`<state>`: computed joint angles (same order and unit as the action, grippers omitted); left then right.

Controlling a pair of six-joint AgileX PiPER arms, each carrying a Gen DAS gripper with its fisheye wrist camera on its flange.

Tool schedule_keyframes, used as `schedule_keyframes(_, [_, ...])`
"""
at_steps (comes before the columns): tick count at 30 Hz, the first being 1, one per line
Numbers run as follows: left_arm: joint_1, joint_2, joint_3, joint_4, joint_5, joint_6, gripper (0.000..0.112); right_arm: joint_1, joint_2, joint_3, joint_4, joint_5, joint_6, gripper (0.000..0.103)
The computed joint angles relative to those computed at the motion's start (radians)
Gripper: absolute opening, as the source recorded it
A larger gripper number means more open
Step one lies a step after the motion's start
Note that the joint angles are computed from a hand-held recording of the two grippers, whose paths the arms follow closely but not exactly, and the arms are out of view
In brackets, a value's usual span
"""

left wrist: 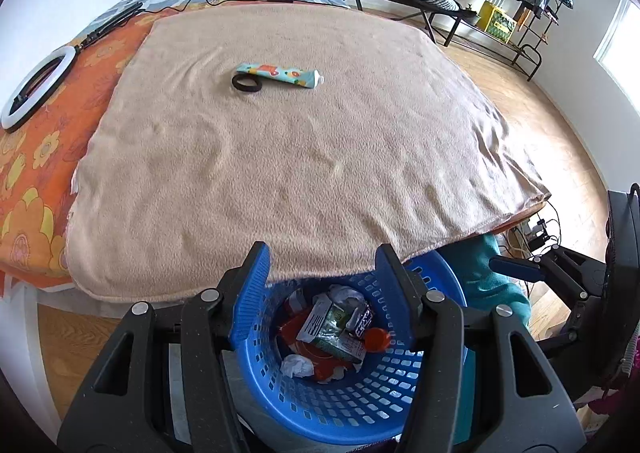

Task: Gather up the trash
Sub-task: 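Raise both tools back toward the hair tie and tube on the blanket, then grasp the black hair tie with the left tool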

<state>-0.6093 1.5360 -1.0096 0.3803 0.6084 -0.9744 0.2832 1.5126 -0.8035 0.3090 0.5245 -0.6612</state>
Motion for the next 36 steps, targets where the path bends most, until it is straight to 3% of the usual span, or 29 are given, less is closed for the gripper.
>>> schedule_keyframes(16, [0.120,0.073,-0.133,-0.037,0.031,0.158,0.056,-0.006,0.109,-0.207,-0.057,0.072,0.048,0.070])
schedule_keyframes(20, [0.198,0.093,-0.155,-0.074,0.014,0.213,0.056,-0.030,0.151,-0.263,-0.011,0.078,0.024,0.070])
schedule_keyframes(23, [0.270,0.123,-0.187,-0.148,-0.002,0.286,0.056,-0.064,0.178,-0.314,0.106,0.109,-0.075,0.070])
schedule_keyframes(30, [0.379,0.235,-0.306,-0.269,-0.004,0.407,0.056,-0.059,0.287,-0.504,0.215,0.147,-0.116,0.070])
schedule_keyframes(32, [0.399,0.274,-0.347,-0.306,0.000,0.451,0.049,-0.044,0.334,-0.575,0.228,0.165,-0.133,0.070])
schedule_keyframes(36, [0.417,0.340,-0.418,-0.334,0.010,0.489,0.045,-0.002,0.439,-0.738,0.187,0.203,-0.116,0.070])
